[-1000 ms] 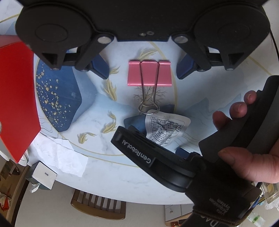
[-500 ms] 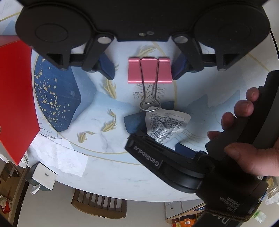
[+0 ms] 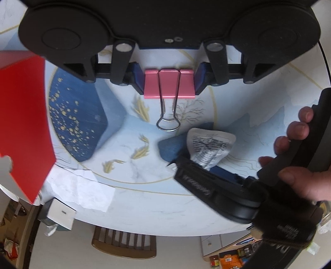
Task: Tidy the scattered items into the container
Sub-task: 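Carry the binder clip and foil packet with both grippers over the box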
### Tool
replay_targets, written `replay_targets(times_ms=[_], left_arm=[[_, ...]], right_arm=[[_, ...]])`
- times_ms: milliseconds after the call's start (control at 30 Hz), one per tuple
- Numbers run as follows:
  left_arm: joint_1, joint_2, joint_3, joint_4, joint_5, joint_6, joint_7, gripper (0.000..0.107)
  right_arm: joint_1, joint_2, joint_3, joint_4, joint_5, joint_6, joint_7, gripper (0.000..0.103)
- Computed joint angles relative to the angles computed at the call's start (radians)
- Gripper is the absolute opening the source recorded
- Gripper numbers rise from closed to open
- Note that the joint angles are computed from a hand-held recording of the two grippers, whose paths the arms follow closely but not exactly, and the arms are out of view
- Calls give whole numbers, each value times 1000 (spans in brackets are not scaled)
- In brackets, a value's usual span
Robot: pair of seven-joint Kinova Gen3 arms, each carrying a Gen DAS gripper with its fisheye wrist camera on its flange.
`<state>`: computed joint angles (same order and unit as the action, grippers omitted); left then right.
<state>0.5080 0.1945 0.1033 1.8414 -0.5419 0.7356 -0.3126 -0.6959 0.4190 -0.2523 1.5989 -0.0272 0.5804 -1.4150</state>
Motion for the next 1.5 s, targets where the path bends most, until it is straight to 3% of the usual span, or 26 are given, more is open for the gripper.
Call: replay_targets(times_ms=[533, 1067, 1500], left_arm=[[54, -46, 53, -12, -20, 59, 61, 59], [142, -63, 118, -69, -51, 123, 164, 59], [219, -22, 126, -201, -82, 203, 204, 59]], right_arm=[[83, -69, 5, 31, -39, 21, -11, 48], [222, -150, -22, 56, -220, 47, 163, 48], [339, -211, -7, 55, -379, 70, 374, 48]])
